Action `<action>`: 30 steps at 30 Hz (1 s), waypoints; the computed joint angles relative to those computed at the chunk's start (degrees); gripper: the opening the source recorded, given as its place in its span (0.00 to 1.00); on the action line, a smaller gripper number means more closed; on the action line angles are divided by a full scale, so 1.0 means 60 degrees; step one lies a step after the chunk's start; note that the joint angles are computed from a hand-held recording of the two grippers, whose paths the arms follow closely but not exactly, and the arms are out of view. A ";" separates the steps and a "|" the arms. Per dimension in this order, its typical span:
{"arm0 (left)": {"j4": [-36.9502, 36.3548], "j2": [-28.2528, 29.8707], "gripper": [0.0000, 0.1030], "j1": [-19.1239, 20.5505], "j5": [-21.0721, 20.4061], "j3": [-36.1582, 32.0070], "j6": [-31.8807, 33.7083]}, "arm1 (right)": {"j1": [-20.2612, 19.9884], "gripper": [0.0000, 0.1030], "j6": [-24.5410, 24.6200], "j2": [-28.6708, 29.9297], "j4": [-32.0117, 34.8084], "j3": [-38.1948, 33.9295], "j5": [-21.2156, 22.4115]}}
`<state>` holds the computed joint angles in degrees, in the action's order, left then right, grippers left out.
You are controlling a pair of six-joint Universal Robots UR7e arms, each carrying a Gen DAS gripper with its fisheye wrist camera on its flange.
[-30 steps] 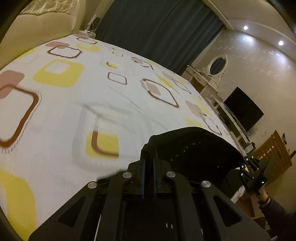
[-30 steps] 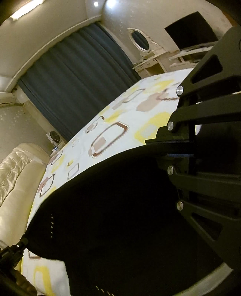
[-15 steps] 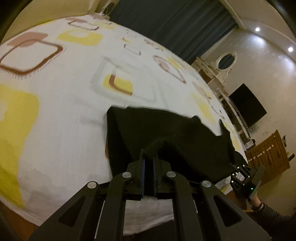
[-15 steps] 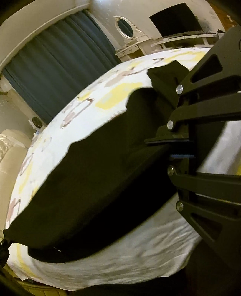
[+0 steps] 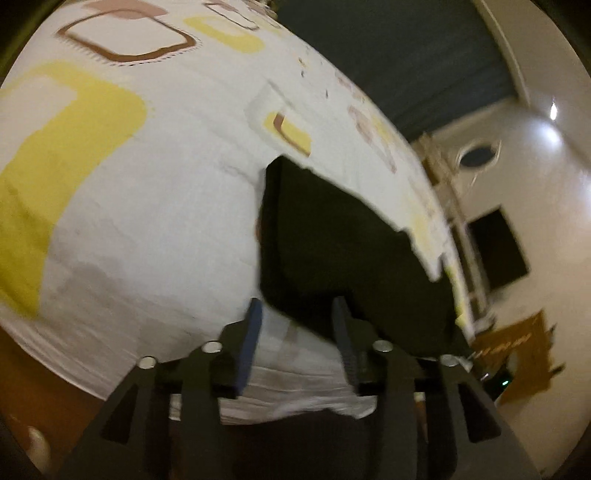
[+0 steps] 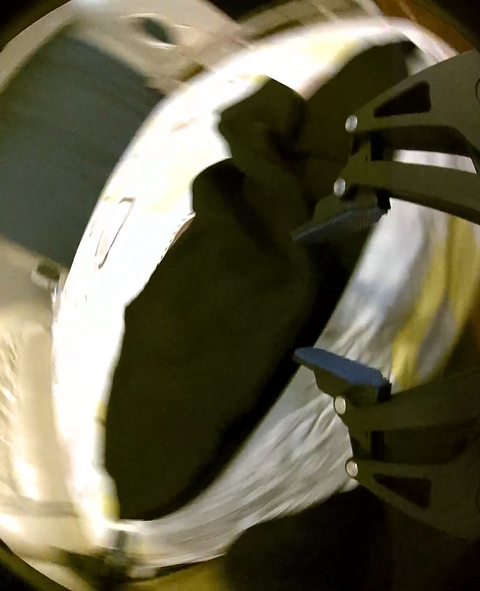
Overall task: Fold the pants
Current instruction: 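Lift the held pants edge with both tools and fold it over the rest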
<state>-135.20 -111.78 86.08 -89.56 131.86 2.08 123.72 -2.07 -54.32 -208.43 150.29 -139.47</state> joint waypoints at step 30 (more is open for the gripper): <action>-0.2693 0.1106 0.12 -0.1211 0.2107 0.1424 -0.0971 | -0.4955 0.07 0.2898 0.0580 -0.5104 0.1896 0.5560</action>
<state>-151.36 -105.14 78.81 -76.92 140.40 -3.74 93.99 15.32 -50.84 -239.05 161.67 -106.11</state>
